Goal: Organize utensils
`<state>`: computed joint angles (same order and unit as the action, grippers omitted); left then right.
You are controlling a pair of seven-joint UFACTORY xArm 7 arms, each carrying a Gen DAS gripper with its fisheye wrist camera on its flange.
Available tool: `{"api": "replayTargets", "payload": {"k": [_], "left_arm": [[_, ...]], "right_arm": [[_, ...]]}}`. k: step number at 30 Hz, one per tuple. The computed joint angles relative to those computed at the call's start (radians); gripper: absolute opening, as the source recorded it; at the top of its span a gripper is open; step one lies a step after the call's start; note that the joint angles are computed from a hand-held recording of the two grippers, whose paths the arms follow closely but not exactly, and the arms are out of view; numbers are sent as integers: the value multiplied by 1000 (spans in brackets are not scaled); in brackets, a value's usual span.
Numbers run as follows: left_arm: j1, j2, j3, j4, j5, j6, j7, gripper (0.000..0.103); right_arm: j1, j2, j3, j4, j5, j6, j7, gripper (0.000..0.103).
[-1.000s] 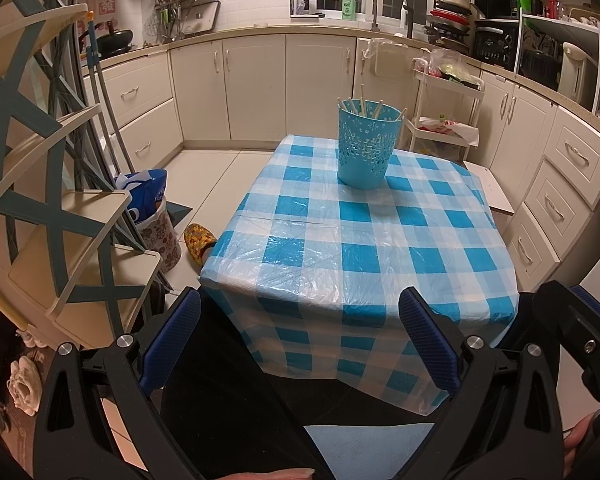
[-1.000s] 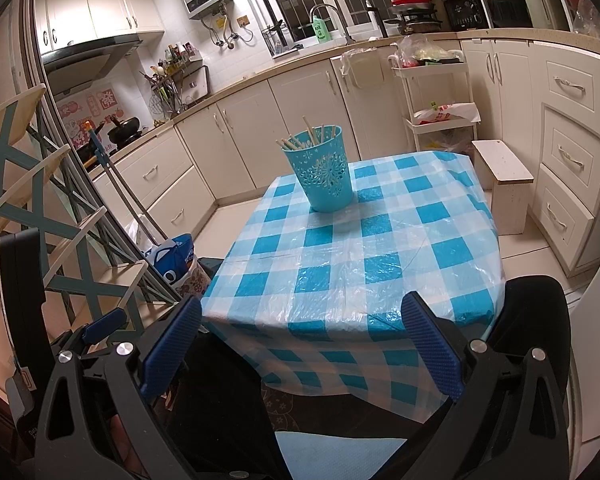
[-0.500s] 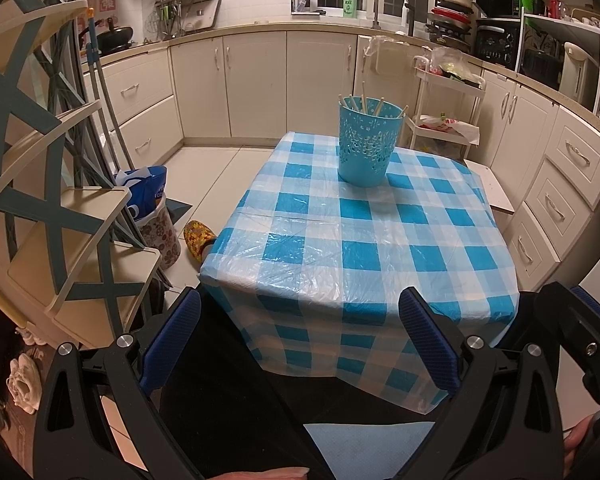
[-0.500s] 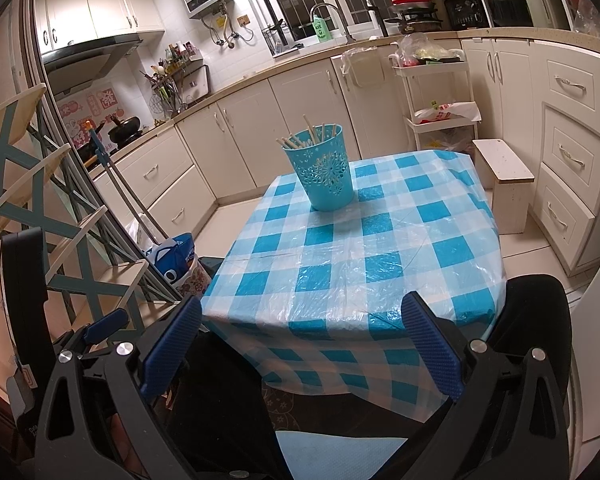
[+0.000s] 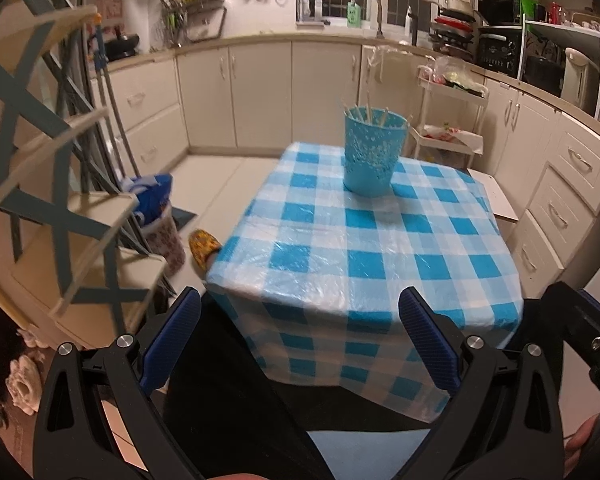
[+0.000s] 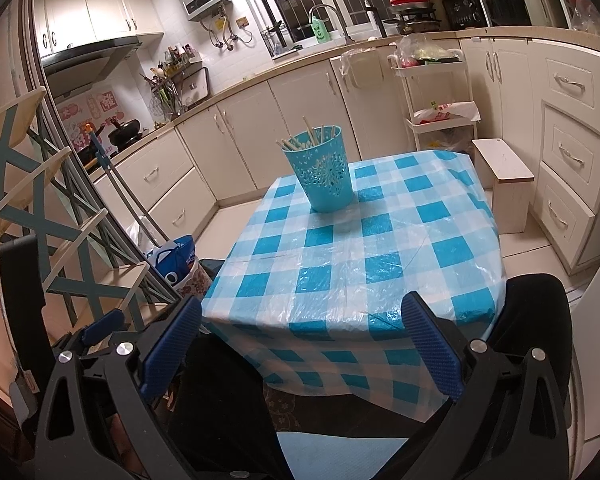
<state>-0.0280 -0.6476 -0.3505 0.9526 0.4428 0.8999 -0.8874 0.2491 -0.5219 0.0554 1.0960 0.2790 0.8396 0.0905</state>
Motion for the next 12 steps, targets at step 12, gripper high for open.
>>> {"api": "replayTargets", "payload": {"k": [12], "left_arm": [[-11, 44, 20, 57, -15, 50, 31, 95]], "right_arm": [[1, -14, -1, -4, -3, 7, 6, 96]]}}
